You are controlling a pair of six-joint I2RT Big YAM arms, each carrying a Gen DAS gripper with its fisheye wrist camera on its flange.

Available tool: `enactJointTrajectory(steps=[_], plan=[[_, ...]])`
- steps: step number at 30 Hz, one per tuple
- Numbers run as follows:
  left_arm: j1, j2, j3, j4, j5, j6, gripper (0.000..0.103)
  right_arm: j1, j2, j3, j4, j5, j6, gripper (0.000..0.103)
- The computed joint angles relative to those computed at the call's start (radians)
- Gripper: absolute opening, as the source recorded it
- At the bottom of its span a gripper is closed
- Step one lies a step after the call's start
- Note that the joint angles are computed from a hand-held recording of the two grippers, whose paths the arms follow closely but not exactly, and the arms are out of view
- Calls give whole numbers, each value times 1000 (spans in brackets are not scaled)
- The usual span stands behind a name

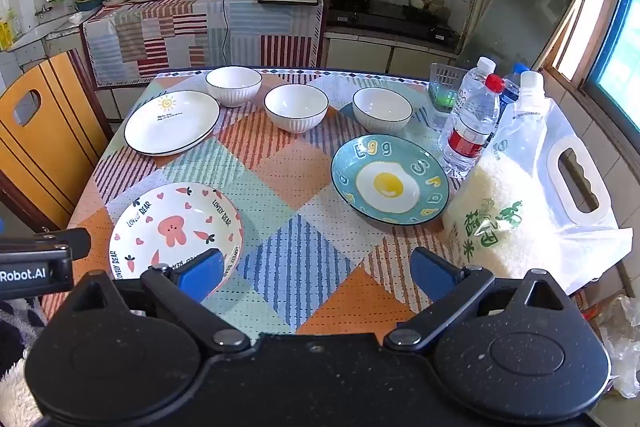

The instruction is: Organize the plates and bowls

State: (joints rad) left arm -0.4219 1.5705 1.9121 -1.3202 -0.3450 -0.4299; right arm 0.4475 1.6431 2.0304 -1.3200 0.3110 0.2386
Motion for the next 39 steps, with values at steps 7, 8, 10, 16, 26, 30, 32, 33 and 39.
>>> enactJointTrajectory(steps=[7, 8, 10, 16, 26, 30, 32, 33, 39], plan=[[-9, -5, -8, 12, 0, 17, 103, 2, 2, -1, -5, -3, 5, 101], [-11, -7, -10, 14, 0, 18, 103, 1, 3, -1, -5, -5, 6, 101], [1, -13, -26, 26, 10, 10, 103, -4, 9, 7, -8, -9, 3, 101], [0, -26, -47, 46, -1, 3, 103, 3, -2, -17, 4, -2, -9, 101], [-1, -38, -67, 40, 3, -1, 103, 4, -4, -27, 0, -4, -6, 101], [-2, -38, -67, 41, 2, 0, 103, 4, -6, -31, -2, -4, -4, 101], [-2, -39, -68, 39, 1, 5, 103, 5, -7, -32, -3, -3, -5, 101], [-3, -41, -71, 40, 0, 8, 103, 6, -8, -33, -1, -3, -5, 101], [-1, -44, -73, 30, 11, 10, 103, 7, -5, -29, -5, -3, -8, 101]])
